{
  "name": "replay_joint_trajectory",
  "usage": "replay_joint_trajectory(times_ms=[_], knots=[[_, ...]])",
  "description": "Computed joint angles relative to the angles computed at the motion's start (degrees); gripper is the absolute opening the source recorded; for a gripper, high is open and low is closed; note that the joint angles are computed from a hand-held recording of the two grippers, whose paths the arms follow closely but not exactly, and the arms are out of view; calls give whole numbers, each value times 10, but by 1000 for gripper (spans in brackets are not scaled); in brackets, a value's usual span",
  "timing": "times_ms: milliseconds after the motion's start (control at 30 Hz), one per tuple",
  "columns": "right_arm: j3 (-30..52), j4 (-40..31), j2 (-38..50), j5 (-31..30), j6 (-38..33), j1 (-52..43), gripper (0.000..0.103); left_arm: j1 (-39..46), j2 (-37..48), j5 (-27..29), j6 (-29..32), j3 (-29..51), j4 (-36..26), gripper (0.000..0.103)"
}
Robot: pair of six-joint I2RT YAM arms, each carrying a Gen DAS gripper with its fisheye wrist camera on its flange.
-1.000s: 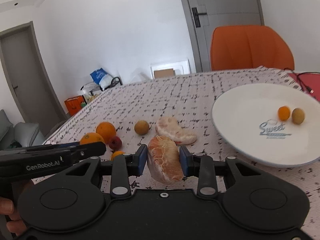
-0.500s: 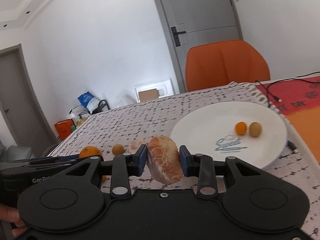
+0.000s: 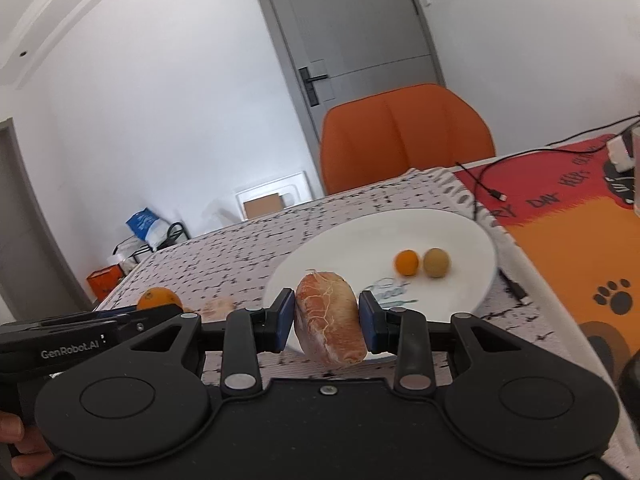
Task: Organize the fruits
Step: 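Carry the pomelo segment and orange onto the white plate and release both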
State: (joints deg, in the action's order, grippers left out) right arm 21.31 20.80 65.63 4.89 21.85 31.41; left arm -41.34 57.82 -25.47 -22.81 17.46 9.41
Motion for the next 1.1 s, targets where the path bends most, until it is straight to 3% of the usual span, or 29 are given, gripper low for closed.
replay_joint_trajectory(times_ms=[633, 767, 900, 1100], knots=[[10, 37, 61, -44, -15, -103, 33, -3, 170, 23, 26, 81, 83, 36], [25, 38, 79, -21, -20, -105, 33, -2, 197, 30, 28, 98, 90, 36], [27, 51, 88, -15, -16, -109, 43, -6, 214, 33, 31, 109, 94, 36], [1, 42, 51, -22, -18, -101, 43, -15, 236, 36, 32, 123, 92, 36]])
